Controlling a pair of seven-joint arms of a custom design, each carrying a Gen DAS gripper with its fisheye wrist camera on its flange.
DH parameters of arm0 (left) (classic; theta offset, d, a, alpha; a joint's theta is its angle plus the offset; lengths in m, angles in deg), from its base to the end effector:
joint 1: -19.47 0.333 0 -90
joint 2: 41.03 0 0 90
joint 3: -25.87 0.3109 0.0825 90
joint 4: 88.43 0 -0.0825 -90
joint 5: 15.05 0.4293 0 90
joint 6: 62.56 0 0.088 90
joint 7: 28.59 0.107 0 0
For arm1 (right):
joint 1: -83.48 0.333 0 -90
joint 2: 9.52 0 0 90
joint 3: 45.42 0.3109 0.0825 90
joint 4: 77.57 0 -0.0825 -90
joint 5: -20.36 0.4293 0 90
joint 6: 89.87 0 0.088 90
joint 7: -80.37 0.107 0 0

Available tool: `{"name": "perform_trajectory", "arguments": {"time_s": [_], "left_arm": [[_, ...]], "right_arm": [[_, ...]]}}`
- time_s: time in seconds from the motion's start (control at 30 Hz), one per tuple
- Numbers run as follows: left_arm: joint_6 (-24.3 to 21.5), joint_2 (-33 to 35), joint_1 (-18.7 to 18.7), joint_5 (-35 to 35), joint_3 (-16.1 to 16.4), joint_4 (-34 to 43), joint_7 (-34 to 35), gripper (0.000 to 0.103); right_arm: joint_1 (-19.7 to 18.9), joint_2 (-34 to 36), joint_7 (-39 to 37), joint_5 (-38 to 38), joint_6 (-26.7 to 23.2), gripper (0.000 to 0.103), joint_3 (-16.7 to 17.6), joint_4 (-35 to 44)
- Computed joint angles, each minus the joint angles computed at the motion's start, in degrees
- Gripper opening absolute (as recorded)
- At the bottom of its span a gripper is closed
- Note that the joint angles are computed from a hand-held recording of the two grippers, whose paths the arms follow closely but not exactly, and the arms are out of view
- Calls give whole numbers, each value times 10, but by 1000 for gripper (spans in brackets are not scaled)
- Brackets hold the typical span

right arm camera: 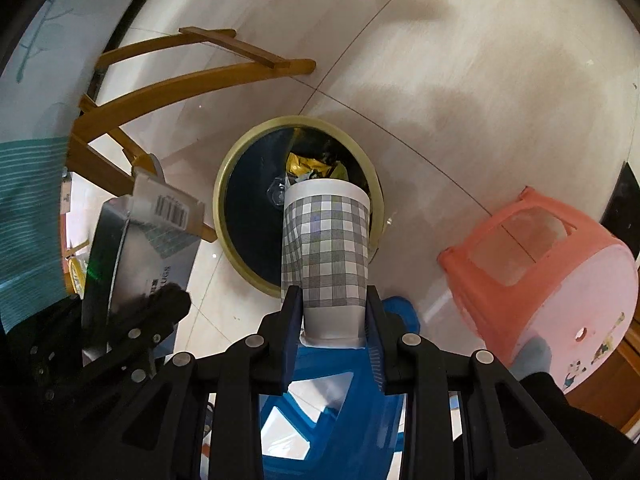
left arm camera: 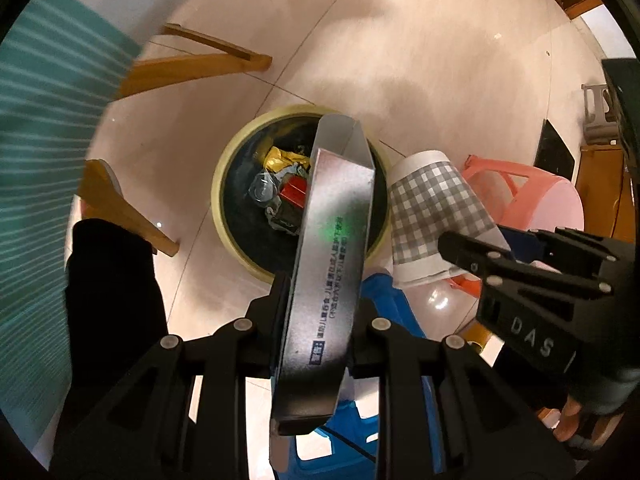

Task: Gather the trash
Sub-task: 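Open both tools to drop the carton and cup into the bin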

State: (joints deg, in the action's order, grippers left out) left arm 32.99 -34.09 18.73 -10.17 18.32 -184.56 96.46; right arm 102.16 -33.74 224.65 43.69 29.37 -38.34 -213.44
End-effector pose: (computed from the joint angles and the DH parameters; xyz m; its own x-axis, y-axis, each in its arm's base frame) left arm 0.6245 -0.0793 0.4982 -0.6952 -0.7186 0.0198 -0.7091 0.6900 0.1450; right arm 0.4234 0.2287 0.4755 -0.6286 -0.7294 -0.2700 -0.7776 0.5958 0.2010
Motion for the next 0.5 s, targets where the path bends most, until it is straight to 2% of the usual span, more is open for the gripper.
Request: {"name": "perform_trajectory", "arguments": {"time_s": [0.3,0.33,0.4,0.43,0.5], "left_arm": [[27,50,-4,34,-1,20,-19,21],[28,51,-3,35,-1,20,-19,24],[32,52,-2,39,-1,20,-21,45],[35,54,-2,40,-1,20,-23,58],[45,50,0,42,-1,15,-24,60]], "right_arm": [[2,15,-19,23,15,29,-8,-15],[2,16,-19,24,16,29,-7,-15],[2,16,-18,27,16,29,-8,-16],[2,14,-17,28,16,29,-8,-16],[2,15,-16,30,19,29,-8,-18]]}}
